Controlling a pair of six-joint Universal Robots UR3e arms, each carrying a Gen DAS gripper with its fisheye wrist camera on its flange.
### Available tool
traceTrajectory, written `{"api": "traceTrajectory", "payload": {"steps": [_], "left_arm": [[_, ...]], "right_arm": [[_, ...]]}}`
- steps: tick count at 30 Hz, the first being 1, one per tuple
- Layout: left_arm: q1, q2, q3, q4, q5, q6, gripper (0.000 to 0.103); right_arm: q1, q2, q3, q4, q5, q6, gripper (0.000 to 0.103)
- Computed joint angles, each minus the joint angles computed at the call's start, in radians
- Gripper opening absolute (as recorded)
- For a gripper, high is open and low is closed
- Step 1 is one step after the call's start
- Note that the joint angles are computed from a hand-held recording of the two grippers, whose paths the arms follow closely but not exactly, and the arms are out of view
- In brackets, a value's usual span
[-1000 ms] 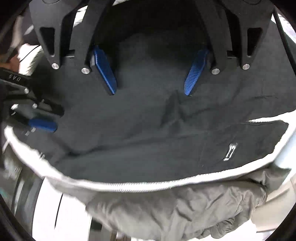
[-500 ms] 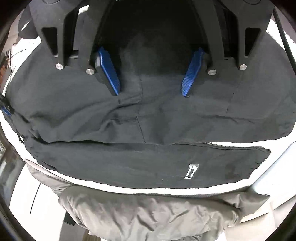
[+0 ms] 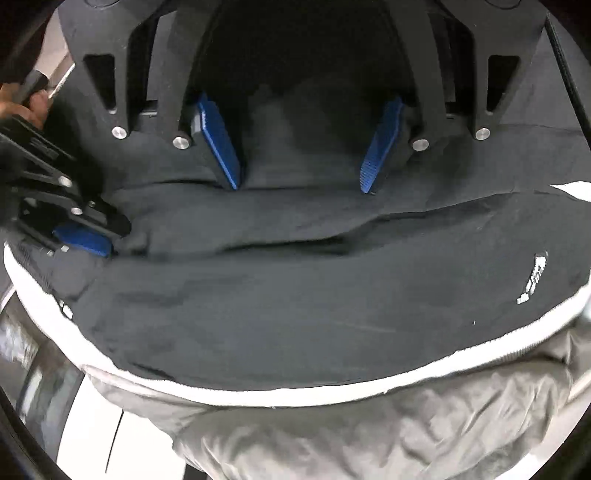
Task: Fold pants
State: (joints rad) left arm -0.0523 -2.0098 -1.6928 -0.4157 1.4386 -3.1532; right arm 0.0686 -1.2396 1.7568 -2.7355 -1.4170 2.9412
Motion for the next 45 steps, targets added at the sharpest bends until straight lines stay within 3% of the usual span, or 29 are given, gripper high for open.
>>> {"api": "traceTrajectory", "payload": {"steps": [1,3,7,13,15,18,20,21,23,25,27,29,31,33,34,36,37,39,43,45], "left_arm": [[0.033,0.027,-0.038,0.010,-0.033,0.015,0.048],[0.118,0.097,-0.119,0.008,-0.099,0.058,0.040],[0.290,0.235,-0.293,0.031,-0.165,0.129,0.039],[0.609,0.441,-0.548,0.082,-0.208,0.316,0.039],[0.759,0.502,-0.587,-0.007,-0.322,0.416,0.039],[0.862,0.529,-0.632,0.081,-0.236,0.428,0.040],[0.944,0.541,-0.633,0.052,-0.251,0.449,0.043],[1.000,0.558,-0.637,0.018,-0.274,0.461,0.045],[1.119,0.633,-0.671,-0.060,-0.335,0.509,0.057],[1.257,0.730,-0.709,-0.185,-0.428,0.592,0.061],[1.393,0.831,-0.712,-0.403,-0.519,0.699,0.061],[1.508,0.896,-0.693,-0.612,-0.570,0.801,0.062],[1.581,0.961,-0.689,-0.767,-0.594,0.878,0.062],[1.664,1.014,-0.682,-0.932,-0.617,0.974,0.062],[1.701,1.024,-0.669,-1.006,-0.625,1.006,0.062],[1.787,1.074,-0.645,-1.196,-0.621,1.090,0.062],[1.807,1.065,-0.641,-1.224,-0.619,1.111,0.062],[1.850,1.069,-0.637,-1.301,-0.621,1.166,0.062],[1.763,0.937,-0.657,-1.109,-0.653,1.005,0.061],[1.722,0.877,-0.668,-0.986,-0.678,0.910,0.058]], "right_arm": [[0.010,0.020,-0.014,-0.008,-0.040,0.005,0.036],[-0.017,-0.002,0.025,-0.045,-0.077,0.016,0.036],[-0.103,-0.054,0.110,-0.113,-0.183,0.022,0.037],[-0.260,-0.130,0.246,-0.204,-0.130,-0.038,0.044],[-0.308,-0.164,0.287,-0.210,-0.087,-0.052,0.044],[-0.350,-0.211,0.317,-0.186,-0.053,-0.067,0.044],[-0.375,-0.263,0.336,-0.143,-0.014,-0.066,0.049],[-0.418,-0.342,0.386,-0.106,0.044,-0.074,0.053],[-0.534,-0.485,0.451,0.003,0.209,-0.121,0.071],[-0.698,-0.694,0.569,0.103,0.358,-0.148,0.081],[-0.902,-0.903,0.635,0.323,0.503,-0.222,0.084],[-1.112,-1.088,0.630,0.699,0.616,-0.386,0.084],[-1.253,-1.147,0.612,0.977,0.686,-0.554,0.084],[-1.273,-1.112,0.618,1.002,0.690,-0.568,0.083],[-1.298,-1.137,0.608,1.080,0.693,-0.608,0.083],[-1.270,-1.081,0.632,1.006,0.732,-0.584,0.083],[-1.252,-1.069,0.640,0.968,0.737,-0.561,0.083],[-1.150,-0.942,0.669,0.698,0.715,-0.409,0.083],[-1.023,-0.726,0.687,0.302,0.690,-0.177,0.077],[-0.998,-0.698,0.680,0.248,0.676,-0.137,0.076]]}}
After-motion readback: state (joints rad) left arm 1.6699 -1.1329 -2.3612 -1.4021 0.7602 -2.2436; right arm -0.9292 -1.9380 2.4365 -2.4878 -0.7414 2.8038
